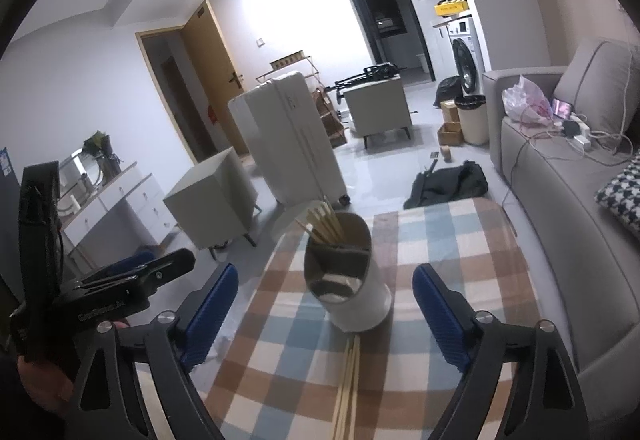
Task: Organize utensils
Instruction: 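Move both open tools back down to the chopstick pile, then close the right tool on a chopstick from the pile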
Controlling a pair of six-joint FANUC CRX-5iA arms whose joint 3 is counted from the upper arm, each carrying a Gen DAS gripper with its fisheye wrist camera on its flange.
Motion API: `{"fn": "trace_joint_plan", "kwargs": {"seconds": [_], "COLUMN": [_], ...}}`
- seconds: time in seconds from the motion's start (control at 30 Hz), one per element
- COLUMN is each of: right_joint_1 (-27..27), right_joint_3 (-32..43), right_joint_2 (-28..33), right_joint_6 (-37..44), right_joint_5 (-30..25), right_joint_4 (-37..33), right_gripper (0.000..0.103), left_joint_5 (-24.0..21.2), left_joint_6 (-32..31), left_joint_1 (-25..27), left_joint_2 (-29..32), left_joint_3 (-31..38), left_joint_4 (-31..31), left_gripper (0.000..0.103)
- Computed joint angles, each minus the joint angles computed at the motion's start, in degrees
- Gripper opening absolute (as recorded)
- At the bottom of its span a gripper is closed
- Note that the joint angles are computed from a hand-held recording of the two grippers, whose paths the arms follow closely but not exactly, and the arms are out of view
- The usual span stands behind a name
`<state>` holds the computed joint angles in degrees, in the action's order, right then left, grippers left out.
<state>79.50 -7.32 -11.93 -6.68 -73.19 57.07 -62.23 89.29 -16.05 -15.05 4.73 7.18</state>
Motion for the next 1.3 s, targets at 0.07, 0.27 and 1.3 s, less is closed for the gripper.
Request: {"fn": "trace_joint_plan", "kwargs": {"seconds": [0.07,0.27,1.3], "right_joint_1": [0.88,2.33,-15.38], "right_joint_3": [-0.82,-2.88,8.27], "right_joint_2": [-0.08,-0.21,16.3], "right_joint_6": [-0.98,-1.61,26.01], "right_joint_5": [-0.57,-0.99,1.88], "right_joint_4": [0.06,-1.07,-41.89], "right_gripper": [0.096,0.097,0.036], "left_joint_5": [0.17,1.12,-6.94], "left_joint_6": [-0.12,-0.27,2.7], "left_joint_1": [0.03,-0.48,7.64], "left_joint_2": [-0.4,-2.27,2.7], "left_joint_3": [-0.96,-4.1,-8.28], "left_joint_4": [0.1,-0.92,1.61], "left_gripper": [0.085,0.085,0.085]}}
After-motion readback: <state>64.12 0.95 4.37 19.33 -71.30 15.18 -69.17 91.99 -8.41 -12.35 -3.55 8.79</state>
